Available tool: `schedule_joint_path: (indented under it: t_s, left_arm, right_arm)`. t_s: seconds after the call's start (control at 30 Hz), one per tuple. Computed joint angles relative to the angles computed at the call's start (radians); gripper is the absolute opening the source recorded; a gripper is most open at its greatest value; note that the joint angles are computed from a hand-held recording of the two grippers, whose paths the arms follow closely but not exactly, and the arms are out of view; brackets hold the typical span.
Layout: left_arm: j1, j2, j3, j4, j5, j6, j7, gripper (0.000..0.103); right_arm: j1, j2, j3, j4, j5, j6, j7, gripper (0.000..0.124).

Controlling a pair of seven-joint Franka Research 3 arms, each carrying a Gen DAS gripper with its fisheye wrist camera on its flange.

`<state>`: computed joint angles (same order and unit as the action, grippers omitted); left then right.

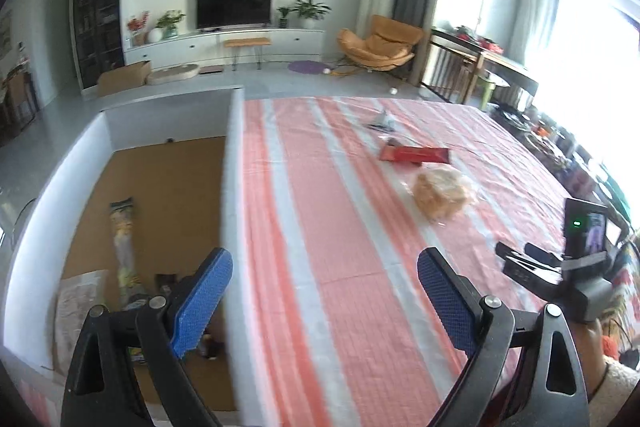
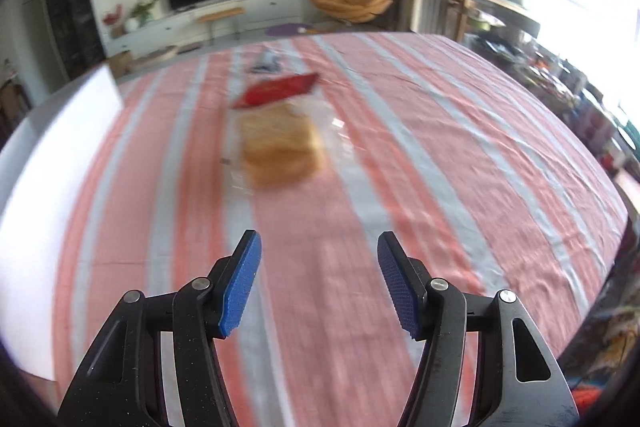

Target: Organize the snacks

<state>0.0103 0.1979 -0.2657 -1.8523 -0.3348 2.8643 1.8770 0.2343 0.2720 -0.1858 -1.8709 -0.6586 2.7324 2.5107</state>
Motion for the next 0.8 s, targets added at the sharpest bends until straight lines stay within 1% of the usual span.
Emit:
schedule_joint_path:
  t_s: [0.07, 0.1, 0.13, 0.17, 0.2, 0.23, 0.3, 0.37, 0.47, 0.57, 0.67, 0.7, 0.8]
  left_arm:
    - [-0.013, 0.022, -0.035, 0.043, -0.018, -0.049, 0.044, 0.099]
    - [-0.028, 0.036, -0.044, 0.065, -0.015, -0.070, 0.049, 0.100]
    - [-0.041, 0.056, -0.054, 0.088, -0.013, -0.090, 0.059, 0.100]
    - [-0.057, 0.079, -0.057, 0.109, 0.002, -0.101, 0.060, 0.100]
    - [-0.086, 0.107, -0.046, 0.136, 0.043, -0.105, 0.035, 0.100]
    - [-0.119, 0.134, -0.031, 0.158, 0.095, -0.102, -0.007, 0.100]
    - [-0.171, 0.198, 0.003, 0.218, 0.193, -0.110, -0.099, 0.100]
    - [-0.207, 0.273, 0.035, 0.293, 0.272, -0.127, -0.195, 0.100]
    - [-0.247, 0.375, 0.079, 0.399, 0.373, -0.155, -0.326, 0.100]
    - [-0.271, 0.457, 0.115, 0.482, 0.467, -0.198, -0.407, 0.100]
    - [-0.283, 0.517, 0.134, 0.555, 0.541, -0.258, -0.457, 0.100]
    - [-0.265, 0.519, 0.115, 0.548, 0.535, -0.240, -0.459, 0.101]
    - [-0.259, 0.515, 0.116, 0.528, 0.562, -0.213, -0.500, 0.103]
  right_arm:
    - [-0.002, -0.009, -0.029, -0.033, -0.028, -0.030, 0.068, 0.064]
    - [-0.010, -0.024, -0.036, -0.063, -0.038, -0.026, 0.099, 0.064]
    - [-0.025, -0.029, -0.035, -0.077, -0.023, -0.024, 0.127, 0.064]
    - [-0.049, -0.035, -0.022, -0.088, 0.026, -0.009, 0.130, 0.064]
    - [-0.065, -0.048, -0.019, -0.112, 0.048, 0.031, 0.143, 0.064]
    - [-0.063, -0.058, -0.029, -0.126, 0.025, 0.053, 0.178, 0.064]
    - [-0.054, -0.060, -0.035, -0.125, -0.024, 0.047, 0.231, 0.067]
    - [-0.067, -0.055, -0.021, -0.124, -0.010, 0.053, 0.221, 0.068]
    - [-0.066, -0.035, -0.023, -0.105, -0.022, 0.047, 0.232, 0.069]
    - [-0.067, -0.030, -0.028, -0.109, -0.025, 0.061, 0.230, 0.072]
    - [-0.061, -0.023, -0.032, -0.105, -0.028, 0.063, 0.228, 0.075]
    - [-0.059, -0.020, -0.033, -0.103, -0.029, 0.060, 0.224, 0.077]
    - [-0.046, -0.008, -0.034, -0.082, -0.041, 0.022, 0.209, 0.080]
